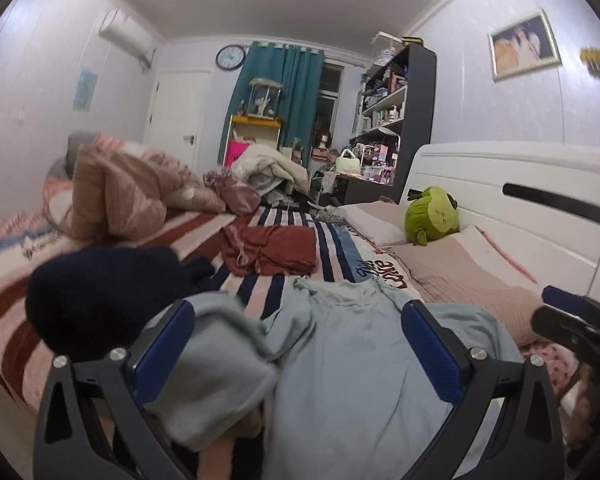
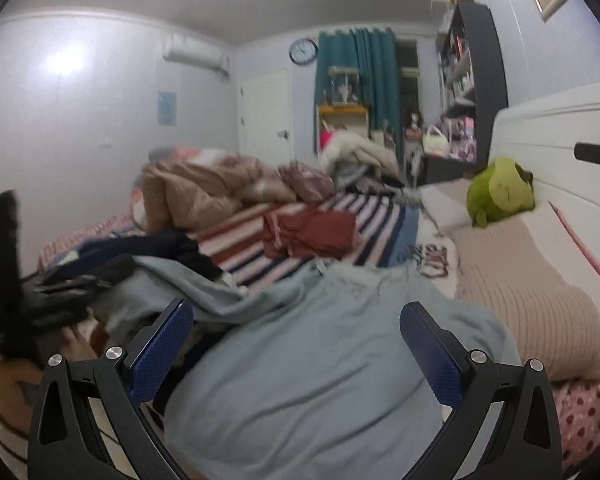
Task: Fold small clothes
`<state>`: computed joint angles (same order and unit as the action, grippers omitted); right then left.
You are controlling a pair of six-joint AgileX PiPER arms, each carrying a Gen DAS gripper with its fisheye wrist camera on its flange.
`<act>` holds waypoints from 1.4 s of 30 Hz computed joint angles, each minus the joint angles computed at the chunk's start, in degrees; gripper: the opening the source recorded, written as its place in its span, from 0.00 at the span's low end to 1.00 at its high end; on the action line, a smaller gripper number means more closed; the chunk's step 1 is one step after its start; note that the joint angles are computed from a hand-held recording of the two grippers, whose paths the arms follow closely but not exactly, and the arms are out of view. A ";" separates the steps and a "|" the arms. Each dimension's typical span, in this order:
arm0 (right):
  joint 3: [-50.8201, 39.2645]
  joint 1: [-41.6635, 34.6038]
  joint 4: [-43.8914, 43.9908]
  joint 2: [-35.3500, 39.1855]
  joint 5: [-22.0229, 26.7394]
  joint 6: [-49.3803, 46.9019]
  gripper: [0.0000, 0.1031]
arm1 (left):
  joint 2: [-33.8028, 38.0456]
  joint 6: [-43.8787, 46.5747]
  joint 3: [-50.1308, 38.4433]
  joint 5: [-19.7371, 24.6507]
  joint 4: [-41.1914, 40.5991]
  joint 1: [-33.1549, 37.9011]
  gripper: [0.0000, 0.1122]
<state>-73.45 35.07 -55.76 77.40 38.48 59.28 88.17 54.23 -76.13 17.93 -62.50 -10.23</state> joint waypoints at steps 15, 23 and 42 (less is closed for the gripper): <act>-8.64 -1.12 8.08 7.83 4.38 -8.86 1.00 | 7.49 4.71 0.56 8.93 -5.52 11.21 0.59; -8.46 -5.67 16.01 7.68 0.10 -13.97 1.00 | 6.57 -0.46 -0.14 4.82 0.57 7.63 0.05; 15.78 -30.63 24.46 -7.64 -16.18 -22.63 1.00 | 25.19 -14.28 -33.53 23.50 18.48 -16.52 0.04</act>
<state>-57.67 4.44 -31.30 69.76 22.30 36.65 113.36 39.95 -109.67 41.43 -44.02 -26.75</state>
